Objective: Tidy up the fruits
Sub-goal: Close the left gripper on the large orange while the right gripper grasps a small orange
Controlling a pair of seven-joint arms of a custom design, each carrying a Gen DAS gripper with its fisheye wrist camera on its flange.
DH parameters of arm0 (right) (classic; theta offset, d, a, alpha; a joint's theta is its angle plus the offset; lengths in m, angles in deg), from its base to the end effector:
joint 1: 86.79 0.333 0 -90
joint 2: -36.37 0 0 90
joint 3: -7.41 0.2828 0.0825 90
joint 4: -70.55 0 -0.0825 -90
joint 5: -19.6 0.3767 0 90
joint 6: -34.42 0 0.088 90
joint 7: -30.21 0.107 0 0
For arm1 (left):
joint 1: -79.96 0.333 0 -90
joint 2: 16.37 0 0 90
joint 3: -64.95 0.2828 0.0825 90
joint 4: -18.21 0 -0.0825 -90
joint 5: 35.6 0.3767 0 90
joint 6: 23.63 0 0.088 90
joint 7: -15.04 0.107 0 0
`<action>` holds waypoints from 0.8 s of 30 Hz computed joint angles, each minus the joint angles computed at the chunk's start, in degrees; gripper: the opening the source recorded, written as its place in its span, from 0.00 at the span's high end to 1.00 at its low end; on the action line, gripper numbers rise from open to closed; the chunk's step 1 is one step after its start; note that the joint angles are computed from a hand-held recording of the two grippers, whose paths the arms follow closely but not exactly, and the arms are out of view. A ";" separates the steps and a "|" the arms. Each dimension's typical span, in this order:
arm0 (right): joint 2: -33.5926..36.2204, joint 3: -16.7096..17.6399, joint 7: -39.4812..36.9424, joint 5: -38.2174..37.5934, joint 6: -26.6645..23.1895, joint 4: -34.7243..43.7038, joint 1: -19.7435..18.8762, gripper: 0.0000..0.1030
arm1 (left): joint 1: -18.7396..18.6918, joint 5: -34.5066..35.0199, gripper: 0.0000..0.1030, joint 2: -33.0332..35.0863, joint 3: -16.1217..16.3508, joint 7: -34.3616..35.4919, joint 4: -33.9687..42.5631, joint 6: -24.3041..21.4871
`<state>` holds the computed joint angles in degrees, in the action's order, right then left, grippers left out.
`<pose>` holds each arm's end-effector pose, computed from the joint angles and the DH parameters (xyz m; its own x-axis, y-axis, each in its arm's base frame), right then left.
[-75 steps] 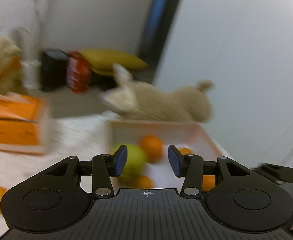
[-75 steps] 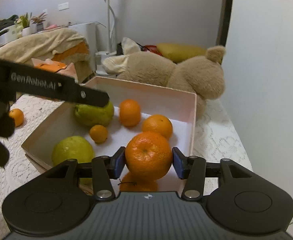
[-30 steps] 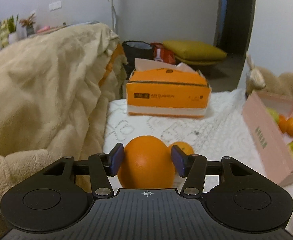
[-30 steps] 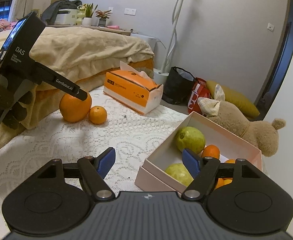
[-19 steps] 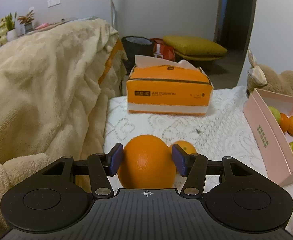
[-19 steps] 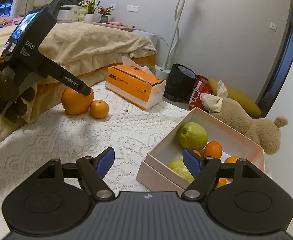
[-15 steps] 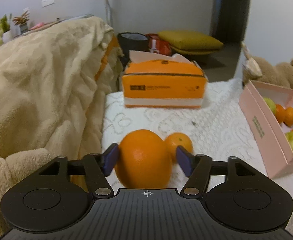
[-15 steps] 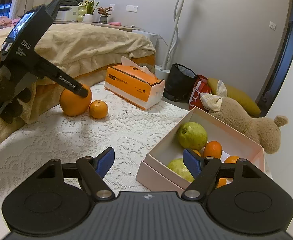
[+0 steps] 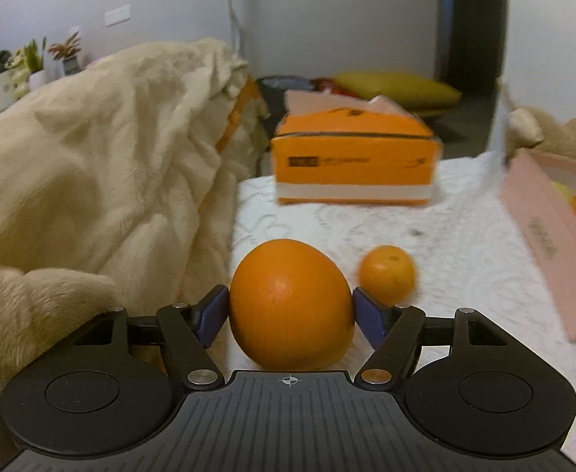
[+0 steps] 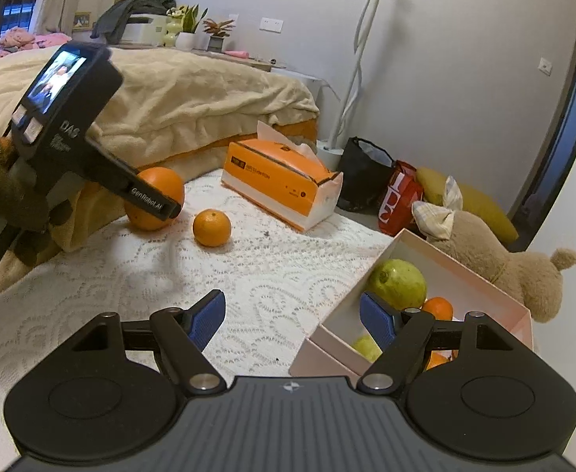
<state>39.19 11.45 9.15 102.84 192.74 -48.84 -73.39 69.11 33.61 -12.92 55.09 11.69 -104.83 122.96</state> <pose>0.5596 0.1315 0.4142 0.7572 -0.6212 0.2018 -0.2126 -0.5265 -0.8232 0.5240 -0.2120 0.3755 0.3403 -0.9396 -0.0368 -0.6288 -0.1983 -0.7518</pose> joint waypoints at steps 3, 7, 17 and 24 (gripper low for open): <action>0.97 -0.16 6.91 -3.53 -2.89 1.53 -0.21 0.26 | 0.23 7.31 0.28 -4.32 -0.26 -11.69 -5.10 7.49; 3.49 0.76 12.36 -5.22 -6.19 4.41 -0.35 0.28 | 1.31 14.57 0.28 -8.45 -1.62 -23.86 -8.81 11.90; 15.10 4.30 22.67 -7.43 -0.88 15.10 3.29 0.50 | 1.60 0.54 0.28 -14.37 -4.28 -12.28 -13.76 8.61; 28.21 3.72 49.45 -26.84 -10.48 32.16 3.23 0.50 | 2.35 -5.29 0.28 -12.48 -4.78 -6.87 -14.34 11.10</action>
